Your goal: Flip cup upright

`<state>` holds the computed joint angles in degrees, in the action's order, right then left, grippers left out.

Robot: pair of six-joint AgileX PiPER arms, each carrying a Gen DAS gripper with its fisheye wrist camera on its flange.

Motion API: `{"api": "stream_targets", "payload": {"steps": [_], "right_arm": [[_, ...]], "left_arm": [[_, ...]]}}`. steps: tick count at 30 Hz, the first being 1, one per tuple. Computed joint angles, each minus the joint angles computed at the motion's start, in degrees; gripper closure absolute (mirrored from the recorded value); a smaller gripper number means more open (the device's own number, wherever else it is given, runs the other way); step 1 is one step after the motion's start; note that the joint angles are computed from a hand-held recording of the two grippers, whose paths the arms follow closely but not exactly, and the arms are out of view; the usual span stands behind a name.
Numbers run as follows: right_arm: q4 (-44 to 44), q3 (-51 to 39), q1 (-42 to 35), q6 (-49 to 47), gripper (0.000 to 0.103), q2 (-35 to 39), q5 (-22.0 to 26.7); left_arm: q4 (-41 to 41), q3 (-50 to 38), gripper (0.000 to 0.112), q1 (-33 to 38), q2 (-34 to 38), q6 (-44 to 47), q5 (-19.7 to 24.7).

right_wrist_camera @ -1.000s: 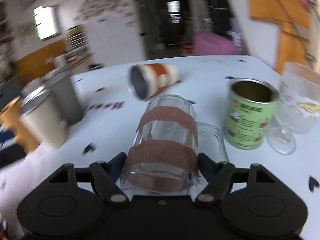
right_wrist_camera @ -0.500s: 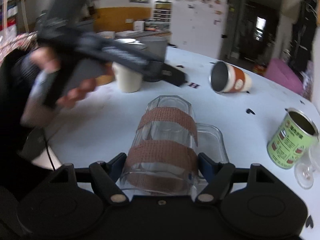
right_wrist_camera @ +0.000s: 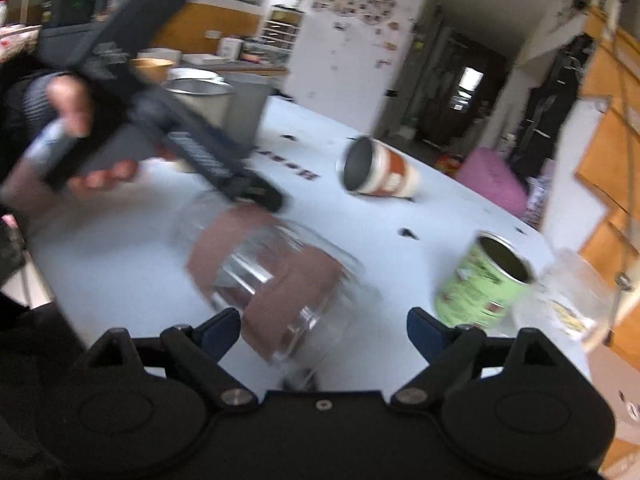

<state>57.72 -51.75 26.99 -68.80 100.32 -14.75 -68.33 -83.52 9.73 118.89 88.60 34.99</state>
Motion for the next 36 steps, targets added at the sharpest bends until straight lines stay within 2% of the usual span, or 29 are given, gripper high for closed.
{"api": "stream_targets", "payload": {"steps": [6,13,16,18,22,24,27,31,34,36], "right_arm": [[5.6,-2.4,-0.8,0.2,0.017,2.9,-5.8],[3.1,-5.9,-2.2,6.3,0.018,6.6,-5.6],[-1.8,-5.3,-3.0,12.7,0.018,6.3,-5.2],[-6.4,-3.3,-3.5,20.0,0.018,5.4,-6.3],[-14.5,0.3,-4.5,33.9,0.018,4.0,-8.0],[-18.8,1.9,-4.9,40.2,0.018,3.6,-8.9],[-24.2,4.5,-5.4,47.7,0.018,2.9,-10.8],[-31.8,7.9,-6.1,56.8,0.018,1.7,-13.6],[-35.6,10.1,-6.6,61.1,0.018,1.1,-15.6],[-38.3,11.0,-7.2,63.9,0.018,1.0,-16.5]], "left_arm": [[-2.5,5.3,0.009,2.7,-3.0,5.3,1.6],[-3.6,8.1,0.009,3.2,-4.3,8.5,1.9],[-3.1,6.3,0.009,3.9,-4.7,5.9,4.2],[-1.3,3.8,0.009,4.0,-4.7,1.2,7.0],[9.3,-8.1,0.009,2.1,-0.8,-17.8,18.2],[13.5,-13.1,0.01,-0.2,1.2,-23.7,20.1],[22.3,-20.4,0.01,-4.7,4.4,-33.0,20.1],[34.9,-33.5,0.01,-9.4,11.3,-46.0,25.1],[39.1,-39.3,0.012,-11.0,14.6,-50.5,27.6],[40.3,-42.5,0.019,-11.4,16.5,-52.0,30.1]]}}
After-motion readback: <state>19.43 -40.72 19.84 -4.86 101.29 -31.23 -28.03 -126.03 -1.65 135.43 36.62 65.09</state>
